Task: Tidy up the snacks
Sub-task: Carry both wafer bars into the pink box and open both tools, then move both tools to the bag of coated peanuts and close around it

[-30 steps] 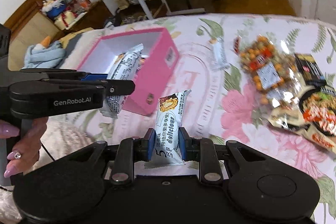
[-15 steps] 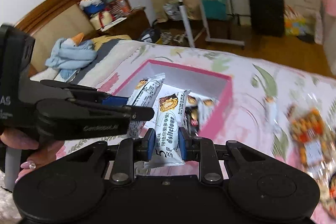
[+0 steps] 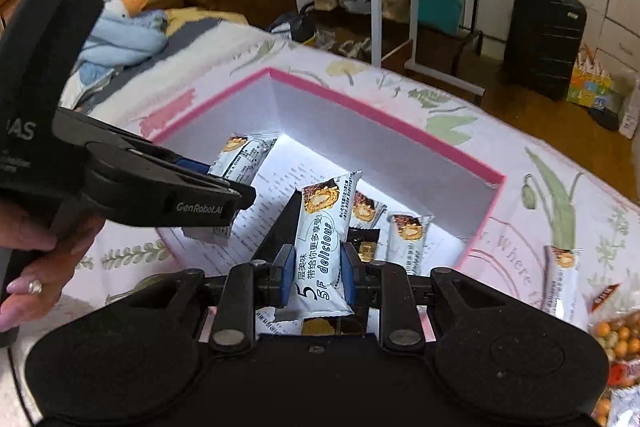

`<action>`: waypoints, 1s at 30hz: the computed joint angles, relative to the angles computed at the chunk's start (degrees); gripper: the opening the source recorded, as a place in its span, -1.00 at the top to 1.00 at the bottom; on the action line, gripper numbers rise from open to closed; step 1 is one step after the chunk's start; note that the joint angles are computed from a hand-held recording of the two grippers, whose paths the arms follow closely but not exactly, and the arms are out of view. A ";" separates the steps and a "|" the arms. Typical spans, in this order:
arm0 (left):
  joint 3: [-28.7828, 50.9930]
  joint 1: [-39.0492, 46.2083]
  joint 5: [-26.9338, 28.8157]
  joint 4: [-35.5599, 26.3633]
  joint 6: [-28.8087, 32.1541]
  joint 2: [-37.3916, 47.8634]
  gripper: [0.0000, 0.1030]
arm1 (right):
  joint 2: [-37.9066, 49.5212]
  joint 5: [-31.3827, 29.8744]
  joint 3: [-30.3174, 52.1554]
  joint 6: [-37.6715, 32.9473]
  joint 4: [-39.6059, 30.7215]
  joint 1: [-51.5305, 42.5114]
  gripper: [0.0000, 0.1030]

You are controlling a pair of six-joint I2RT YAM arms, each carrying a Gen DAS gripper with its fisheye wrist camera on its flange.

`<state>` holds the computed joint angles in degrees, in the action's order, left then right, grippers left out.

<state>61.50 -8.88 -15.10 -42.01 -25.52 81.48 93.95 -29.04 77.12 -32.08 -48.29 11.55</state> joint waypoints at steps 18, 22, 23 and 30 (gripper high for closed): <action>6.49 -13.51 -1.16 -12.89 -2.68 -11.03 -0.11 | -6.76 -4.59 11.47 -15.72 -23.08 -21.56 -0.11; 10.92 -18.86 -1.94 -17.24 -6.06 -11.10 -0.21 | -3.89 -5.08 20.94 -24.72 -33.31 -30.18 -0.37; 11.85 -20.12 -2.02 -17.80 -6.72 -10.85 -0.22 | -2.49 -5.16 23.78 -26.72 -36.03 -32.14 -0.46; 18.33 -29.28 -2.73 -16.28 -10.03 -3.37 -0.42 | 4.87 -6.87 33.42 -33.25 -41.64 -41.63 -0.61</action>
